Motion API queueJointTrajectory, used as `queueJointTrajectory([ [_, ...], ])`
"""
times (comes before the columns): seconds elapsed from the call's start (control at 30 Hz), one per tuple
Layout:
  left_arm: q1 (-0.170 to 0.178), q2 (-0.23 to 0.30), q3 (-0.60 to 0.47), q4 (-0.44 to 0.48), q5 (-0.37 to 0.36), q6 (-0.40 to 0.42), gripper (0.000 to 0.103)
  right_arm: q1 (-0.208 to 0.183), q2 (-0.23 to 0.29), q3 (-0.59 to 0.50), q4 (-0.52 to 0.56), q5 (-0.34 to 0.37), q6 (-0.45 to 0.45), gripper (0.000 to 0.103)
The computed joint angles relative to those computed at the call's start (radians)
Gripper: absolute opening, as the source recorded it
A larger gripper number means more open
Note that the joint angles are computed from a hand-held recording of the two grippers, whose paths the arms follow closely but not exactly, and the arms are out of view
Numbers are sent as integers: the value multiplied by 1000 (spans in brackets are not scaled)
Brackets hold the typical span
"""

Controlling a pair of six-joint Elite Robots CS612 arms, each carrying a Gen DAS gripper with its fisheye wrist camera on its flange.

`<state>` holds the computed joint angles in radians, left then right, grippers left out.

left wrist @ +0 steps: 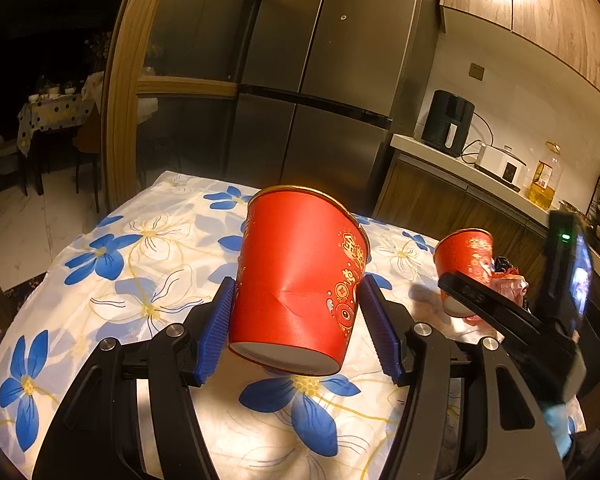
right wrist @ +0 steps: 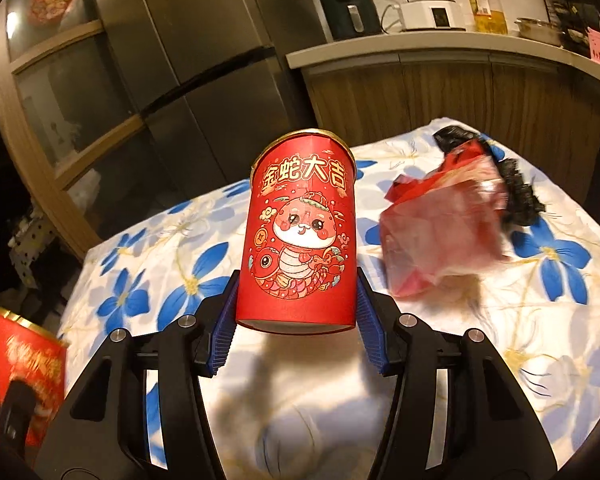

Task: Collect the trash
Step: 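Lift and carry both red cups over the black bin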

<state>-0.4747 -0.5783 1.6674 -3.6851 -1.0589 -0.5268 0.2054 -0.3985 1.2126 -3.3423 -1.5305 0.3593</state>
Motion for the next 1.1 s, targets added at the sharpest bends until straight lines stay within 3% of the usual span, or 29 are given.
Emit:
queueJointTrajectory([
  [0.2,-19,-7,4,-8,13,17,61,-16,-50,113,-122,34,-40,53],
  [0.5,-65,-14,-4,-13,21,63,61,-53,-118,261,-277,31,-81,53],
  [0.77,-112,-7,-45,-7,-14,117,61,-99,-168,364,-369,-23,-80,53],
  [1.1,-171,29,-157,28,-115,211,61,-180,-203,459,-457,-108,-55,53],
])
